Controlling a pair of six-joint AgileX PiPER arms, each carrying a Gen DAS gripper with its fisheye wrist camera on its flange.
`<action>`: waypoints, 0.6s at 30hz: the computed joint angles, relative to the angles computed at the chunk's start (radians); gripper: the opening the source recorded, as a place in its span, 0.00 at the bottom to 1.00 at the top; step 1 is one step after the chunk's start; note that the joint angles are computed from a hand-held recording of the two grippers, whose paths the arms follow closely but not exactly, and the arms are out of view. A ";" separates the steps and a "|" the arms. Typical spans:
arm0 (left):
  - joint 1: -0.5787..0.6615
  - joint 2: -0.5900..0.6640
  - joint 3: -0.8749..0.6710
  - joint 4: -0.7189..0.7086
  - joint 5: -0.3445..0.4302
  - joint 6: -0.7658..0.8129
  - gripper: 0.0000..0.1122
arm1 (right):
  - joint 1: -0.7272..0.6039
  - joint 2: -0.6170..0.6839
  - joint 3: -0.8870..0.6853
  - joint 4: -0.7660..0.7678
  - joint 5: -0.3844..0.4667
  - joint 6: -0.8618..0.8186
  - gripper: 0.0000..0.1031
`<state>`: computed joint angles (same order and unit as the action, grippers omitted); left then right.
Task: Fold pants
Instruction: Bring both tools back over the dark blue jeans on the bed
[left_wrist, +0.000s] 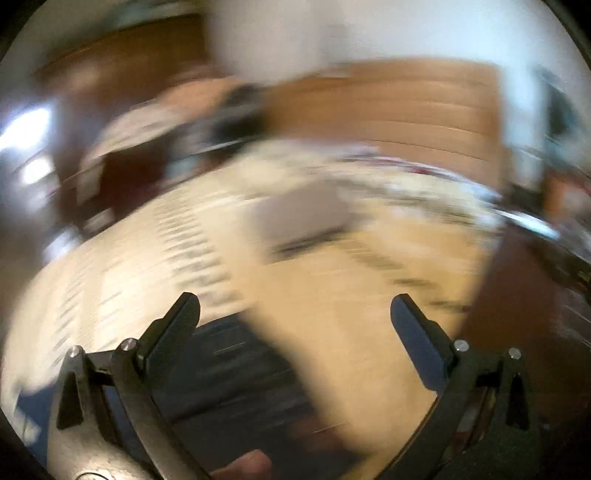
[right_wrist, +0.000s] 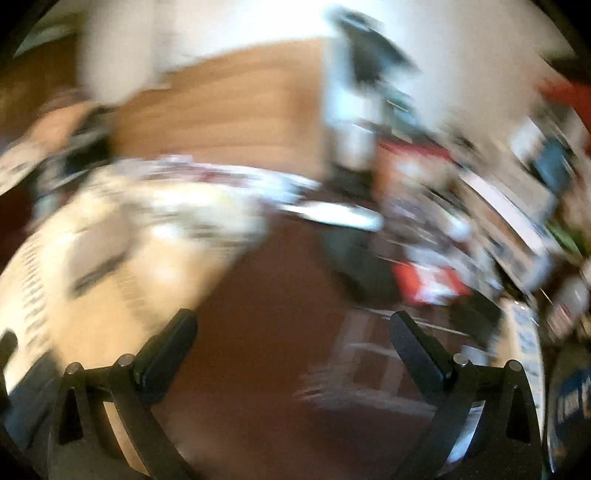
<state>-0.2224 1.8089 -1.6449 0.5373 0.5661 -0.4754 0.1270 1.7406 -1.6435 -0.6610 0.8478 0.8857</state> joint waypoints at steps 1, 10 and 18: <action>0.061 -0.049 0.063 0.039 0.000 -0.043 0.91 | 0.057 -0.005 -0.018 0.054 -0.014 -0.060 1.00; 0.539 -0.478 0.533 0.296 0.015 -0.283 0.92 | 0.632 0.175 -0.333 0.197 0.054 -0.308 1.00; 0.630 -0.535 0.616 0.235 0.008 -0.205 0.92 | 0.895 0.372 -0.648 0.100 0.163 -0.305 1.00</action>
<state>0.4077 1.2744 -1.0288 0.7720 0.5740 -0.6801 1.0223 2.1122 -2.2919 -0.5611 1.0110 0.5804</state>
